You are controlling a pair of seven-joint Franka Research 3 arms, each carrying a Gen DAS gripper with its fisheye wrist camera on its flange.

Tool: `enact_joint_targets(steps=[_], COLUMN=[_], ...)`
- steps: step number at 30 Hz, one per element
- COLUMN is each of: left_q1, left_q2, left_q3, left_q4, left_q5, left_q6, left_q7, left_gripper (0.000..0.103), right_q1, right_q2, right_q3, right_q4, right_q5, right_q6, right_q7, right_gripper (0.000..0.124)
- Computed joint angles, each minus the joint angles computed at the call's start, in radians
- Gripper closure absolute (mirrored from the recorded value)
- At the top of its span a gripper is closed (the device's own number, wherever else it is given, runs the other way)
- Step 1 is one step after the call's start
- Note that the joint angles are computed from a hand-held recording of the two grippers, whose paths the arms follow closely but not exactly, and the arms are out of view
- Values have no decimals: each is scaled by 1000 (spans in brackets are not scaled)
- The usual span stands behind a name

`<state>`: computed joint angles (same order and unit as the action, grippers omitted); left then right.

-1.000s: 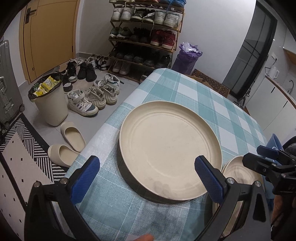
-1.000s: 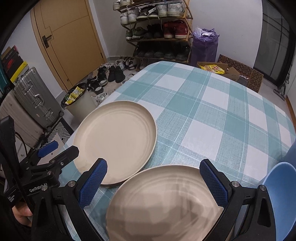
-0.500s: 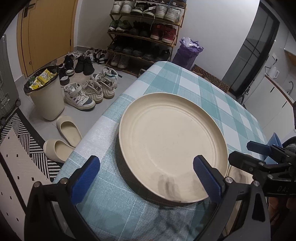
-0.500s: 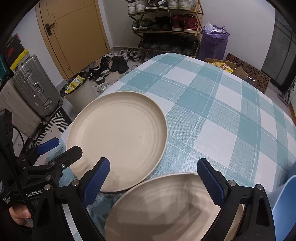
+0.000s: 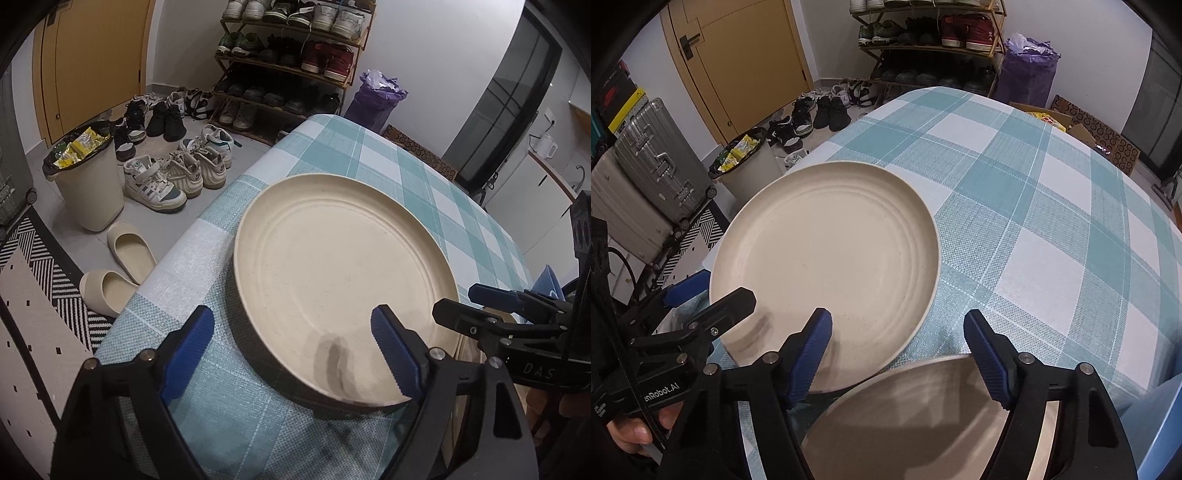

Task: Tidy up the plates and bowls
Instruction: 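Move both grippers to the rim of the lone cream plate and close, then lift the cream plate with both grippers and carry it toward the plate stack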

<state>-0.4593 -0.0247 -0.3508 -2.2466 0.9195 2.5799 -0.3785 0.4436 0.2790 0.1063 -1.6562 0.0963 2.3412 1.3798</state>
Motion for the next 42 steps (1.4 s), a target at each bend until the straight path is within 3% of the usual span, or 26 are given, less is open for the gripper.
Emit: enact_joint_targets(steps=[12,22,31,42], left_q1=[0,-3,-4,-3], left_q2=[12,10,2,-12], left_q3=[6,5,2,-6], left_q4=[0,-1,-3,-3], left_q5=[5,-11,-9,4], left_q6=[18,-1,-13,-31], left_q7=[7,22,17,5], left_gripper=[43,63,65,66], right_q1=[7,30,28,22], right_q2=[32,53,38,18], right_q3=[-6,-19,-20,-15], right_q4=[30,44,24,-4], right_q5=[-13,-75,-101,-96], right_q6=[-11,-11,6,33], right_q7=[13,45,59,58], right_gripper=[65,90,103,104])
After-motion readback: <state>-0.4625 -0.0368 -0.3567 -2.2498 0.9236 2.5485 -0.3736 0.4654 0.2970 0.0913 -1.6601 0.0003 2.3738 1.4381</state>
